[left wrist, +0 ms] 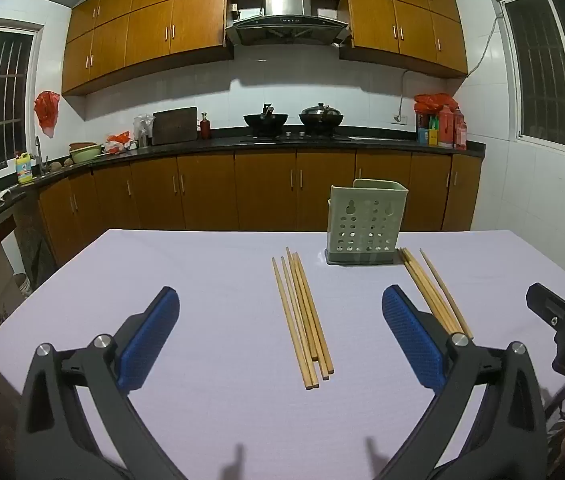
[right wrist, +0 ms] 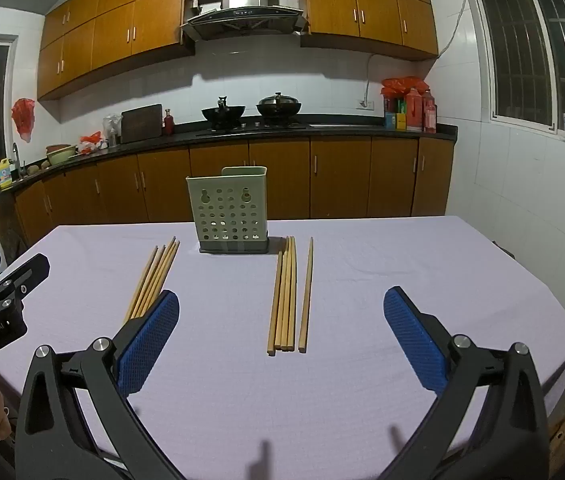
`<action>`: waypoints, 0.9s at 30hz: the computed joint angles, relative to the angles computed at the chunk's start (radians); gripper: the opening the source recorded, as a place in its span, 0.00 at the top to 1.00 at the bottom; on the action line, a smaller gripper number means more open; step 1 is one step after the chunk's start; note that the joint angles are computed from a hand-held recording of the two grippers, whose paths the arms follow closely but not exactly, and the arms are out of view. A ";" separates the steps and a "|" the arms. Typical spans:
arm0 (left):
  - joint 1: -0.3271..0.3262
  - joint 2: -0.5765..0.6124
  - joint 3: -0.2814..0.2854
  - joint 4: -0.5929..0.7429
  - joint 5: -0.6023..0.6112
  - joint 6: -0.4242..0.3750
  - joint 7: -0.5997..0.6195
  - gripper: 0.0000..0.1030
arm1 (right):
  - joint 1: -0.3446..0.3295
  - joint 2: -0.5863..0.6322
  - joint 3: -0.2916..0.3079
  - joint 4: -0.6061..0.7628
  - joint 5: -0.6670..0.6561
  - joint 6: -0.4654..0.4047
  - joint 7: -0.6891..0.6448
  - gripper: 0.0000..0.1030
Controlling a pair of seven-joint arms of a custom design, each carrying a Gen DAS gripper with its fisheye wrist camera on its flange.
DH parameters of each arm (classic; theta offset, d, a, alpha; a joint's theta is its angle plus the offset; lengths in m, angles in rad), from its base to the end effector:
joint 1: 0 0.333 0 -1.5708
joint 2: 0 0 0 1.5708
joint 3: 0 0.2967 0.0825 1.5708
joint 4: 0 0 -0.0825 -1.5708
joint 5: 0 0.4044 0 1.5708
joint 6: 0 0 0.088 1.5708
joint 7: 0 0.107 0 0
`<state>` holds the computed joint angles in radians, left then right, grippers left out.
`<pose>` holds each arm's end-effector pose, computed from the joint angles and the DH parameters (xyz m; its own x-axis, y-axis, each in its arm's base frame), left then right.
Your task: Organize utensils
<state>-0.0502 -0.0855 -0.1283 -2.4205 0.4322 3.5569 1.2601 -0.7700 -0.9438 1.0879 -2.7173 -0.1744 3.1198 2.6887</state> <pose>0.5110 -0.1459 0.4524 -0.3601 -0.9324 -0.0298 -0.3364 0.1595 -0.9281 0.4209 0.1515 0.4299 -0.3930 -0.9184 -0.0445 -0.3424 0.1911 -0.9199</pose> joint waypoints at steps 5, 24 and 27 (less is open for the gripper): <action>0.000 0.000 0.001 0.001 0.003 -0.003 -0.005 0.04 | 0.001 0.000 -0.001 0.001 -0.002 -0.001 0.001 0.02; 0.001 0.000 0.000 0.000 0.002 0.000 -0.006 0.04 | -0.006 0.001 0.007 0.005 -0.002 0.001 0.006 0.02; 0.000 0.000 0.002 0.001 0.009 0.000 -0.012 0.04 | -0.007 0.000 0.008 0.005 -0.001 0.001 0.007 0.02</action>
<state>-0.0500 -0.0858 -0.1263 -2.4199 0.4409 3.5567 1.2486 -0.7767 -0.9436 1.0957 -2.7121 -0.1756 3.1204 2.6952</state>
